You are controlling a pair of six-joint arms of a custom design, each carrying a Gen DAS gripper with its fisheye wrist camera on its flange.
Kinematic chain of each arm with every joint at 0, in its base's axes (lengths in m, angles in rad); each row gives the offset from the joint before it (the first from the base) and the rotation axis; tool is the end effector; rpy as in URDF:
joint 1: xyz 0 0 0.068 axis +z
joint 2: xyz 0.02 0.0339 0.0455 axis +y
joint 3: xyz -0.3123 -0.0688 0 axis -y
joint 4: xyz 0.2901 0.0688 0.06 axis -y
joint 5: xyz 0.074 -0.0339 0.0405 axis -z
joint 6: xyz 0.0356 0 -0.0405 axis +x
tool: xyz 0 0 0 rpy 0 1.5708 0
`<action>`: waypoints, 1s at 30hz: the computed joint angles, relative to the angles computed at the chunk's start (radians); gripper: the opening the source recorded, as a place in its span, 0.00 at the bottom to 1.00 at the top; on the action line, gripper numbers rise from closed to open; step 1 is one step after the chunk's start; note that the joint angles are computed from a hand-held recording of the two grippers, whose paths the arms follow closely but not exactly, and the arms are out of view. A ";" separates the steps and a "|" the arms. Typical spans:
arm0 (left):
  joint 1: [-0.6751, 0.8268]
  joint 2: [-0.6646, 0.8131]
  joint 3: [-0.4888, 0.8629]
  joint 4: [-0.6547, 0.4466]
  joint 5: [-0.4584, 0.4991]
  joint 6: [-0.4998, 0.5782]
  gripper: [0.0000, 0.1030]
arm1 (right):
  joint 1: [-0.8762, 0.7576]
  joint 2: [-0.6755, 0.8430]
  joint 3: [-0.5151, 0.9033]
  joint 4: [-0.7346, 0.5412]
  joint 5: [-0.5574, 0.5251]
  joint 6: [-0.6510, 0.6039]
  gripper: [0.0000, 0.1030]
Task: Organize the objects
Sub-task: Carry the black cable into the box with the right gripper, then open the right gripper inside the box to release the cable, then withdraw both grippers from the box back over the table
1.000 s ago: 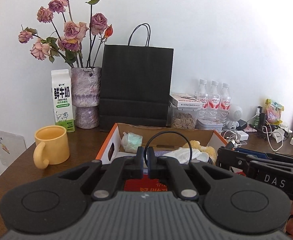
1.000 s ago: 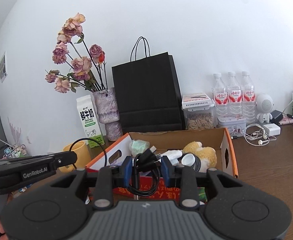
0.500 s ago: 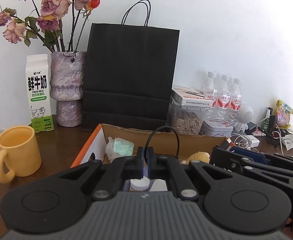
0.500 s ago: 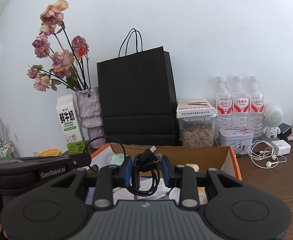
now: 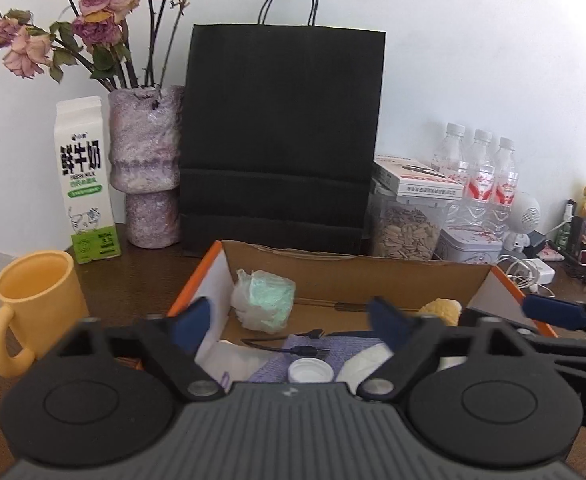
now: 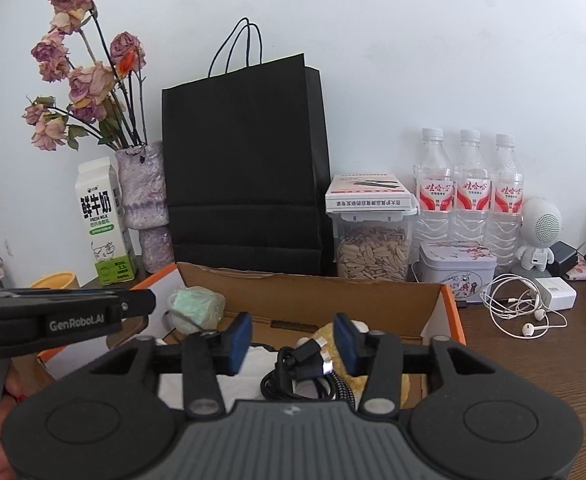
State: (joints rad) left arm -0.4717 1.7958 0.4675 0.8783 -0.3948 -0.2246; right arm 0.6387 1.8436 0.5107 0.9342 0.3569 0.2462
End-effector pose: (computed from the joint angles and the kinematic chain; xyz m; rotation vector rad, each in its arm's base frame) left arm 0.2858 -0.1304 0.1042 -0.0026 1.9843 -0.0513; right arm 0.2722 0.1866 0.1048 -0.1502 1.9445 0.2348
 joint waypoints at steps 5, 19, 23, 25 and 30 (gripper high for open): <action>0.001 -0.006 -0.005 0.001 -0.012 0.007 1.00 | 0.003 -0.002 -0.010 0.015 0.038 -0.011 0.96; -0.009 -0.106 -0.135 0.096 -0.032 0.004 1.00 | 0.062 -0.037 -0.084 0.060 0.136 -0.023 0.97; -0.002 -0.165 -0.206 0.101 -0.043 -0.009 1.00 | 0.104 -0.064 -0.135 0.066 0.186 -0.003 0.97; 0.002 -0.207 -0.243 0.086 -0.051 -0.018 1.00 | 0.131 -0.081 -0.160 0.057 0.212 0.015 0.97; 0.009 -0.347 -0.335 0.021 -0.069 -0.038 1.00 | 0.218 -0.133 -0.221 0.021 0.293 0.068 0.97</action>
State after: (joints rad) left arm -0.4624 1.4486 0.1322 0.8995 -0.4635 -0.2628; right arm 0.8566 1.7102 0.2892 0.9547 0.6500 0.3138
